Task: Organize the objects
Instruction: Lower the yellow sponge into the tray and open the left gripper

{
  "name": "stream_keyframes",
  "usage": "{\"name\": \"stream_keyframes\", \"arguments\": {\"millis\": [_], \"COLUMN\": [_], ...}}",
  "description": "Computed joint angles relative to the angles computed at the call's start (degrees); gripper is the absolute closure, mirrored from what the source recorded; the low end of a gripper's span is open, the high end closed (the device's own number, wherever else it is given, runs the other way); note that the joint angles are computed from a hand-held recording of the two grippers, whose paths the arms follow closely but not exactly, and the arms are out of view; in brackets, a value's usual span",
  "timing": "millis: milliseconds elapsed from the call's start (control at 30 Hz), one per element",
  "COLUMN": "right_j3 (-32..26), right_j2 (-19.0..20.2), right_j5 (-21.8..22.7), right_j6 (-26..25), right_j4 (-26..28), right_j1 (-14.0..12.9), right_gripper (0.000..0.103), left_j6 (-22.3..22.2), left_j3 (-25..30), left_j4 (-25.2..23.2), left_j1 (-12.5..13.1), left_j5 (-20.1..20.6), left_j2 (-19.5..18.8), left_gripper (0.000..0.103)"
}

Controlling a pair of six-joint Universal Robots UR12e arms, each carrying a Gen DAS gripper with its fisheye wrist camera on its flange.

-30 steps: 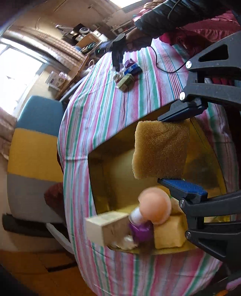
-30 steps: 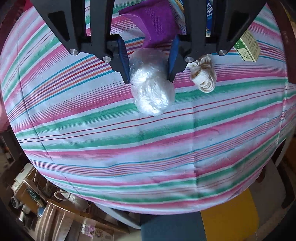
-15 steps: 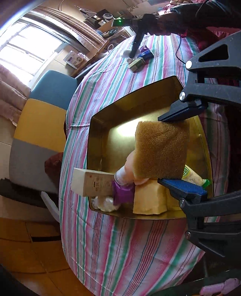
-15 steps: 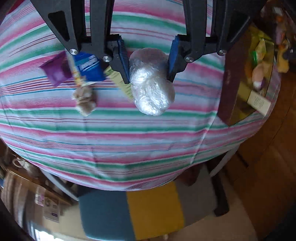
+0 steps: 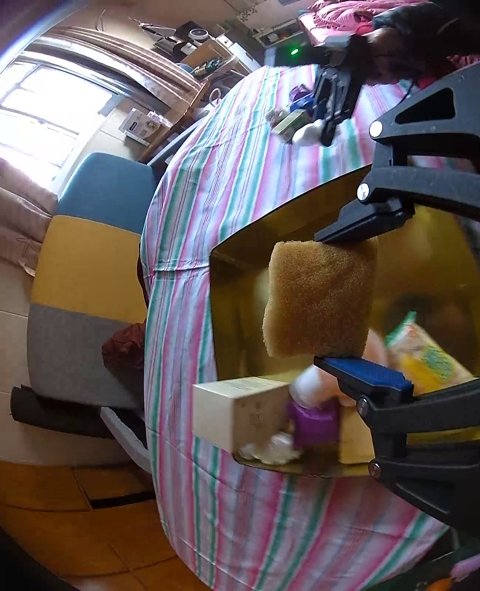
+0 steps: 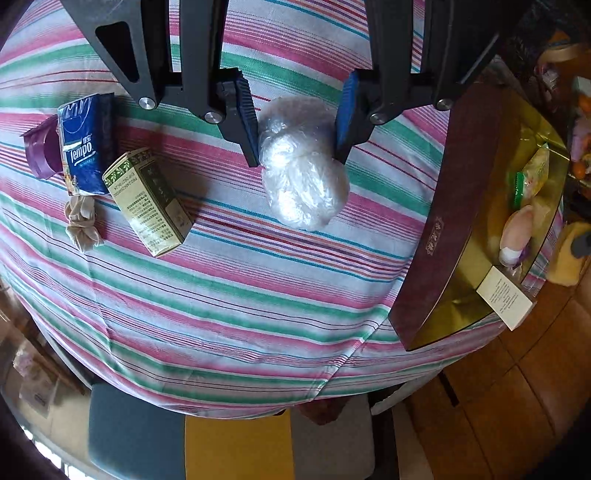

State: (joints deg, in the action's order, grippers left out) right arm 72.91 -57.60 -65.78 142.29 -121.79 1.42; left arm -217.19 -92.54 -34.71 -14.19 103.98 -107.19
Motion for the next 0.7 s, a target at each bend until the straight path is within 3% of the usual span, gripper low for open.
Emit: {"name": "stream_keyframes", "arguments": {"millis": [267,567,700], "right_j3": [-0.2,0.0,0.0], "right_j2": [0.0,-0.1,-0.2], "right_j5": [0.9,1.2,0.9], "right_j6": [-0.6,-1.9,-2.1], "right_j4": [-0.2,-0.1,0.1], "right_j1": [-0.2,0.1,0.1], "right_gripper": [0.065,0.065,0.065], "left_j6": [-4.3,-3.6,-2.3], "left_j3": [6.3,10.7,11.6], "left_j4": [-8.8,-14.7,-15.0], "left_j1": [3.9,4.8,5.1], "left_j5": [-5.3,-3.6,-4.1], "left_j2": [-5.7,-9.3,-10.2], "left_gripper": [0.045,0.043,0.04]}}
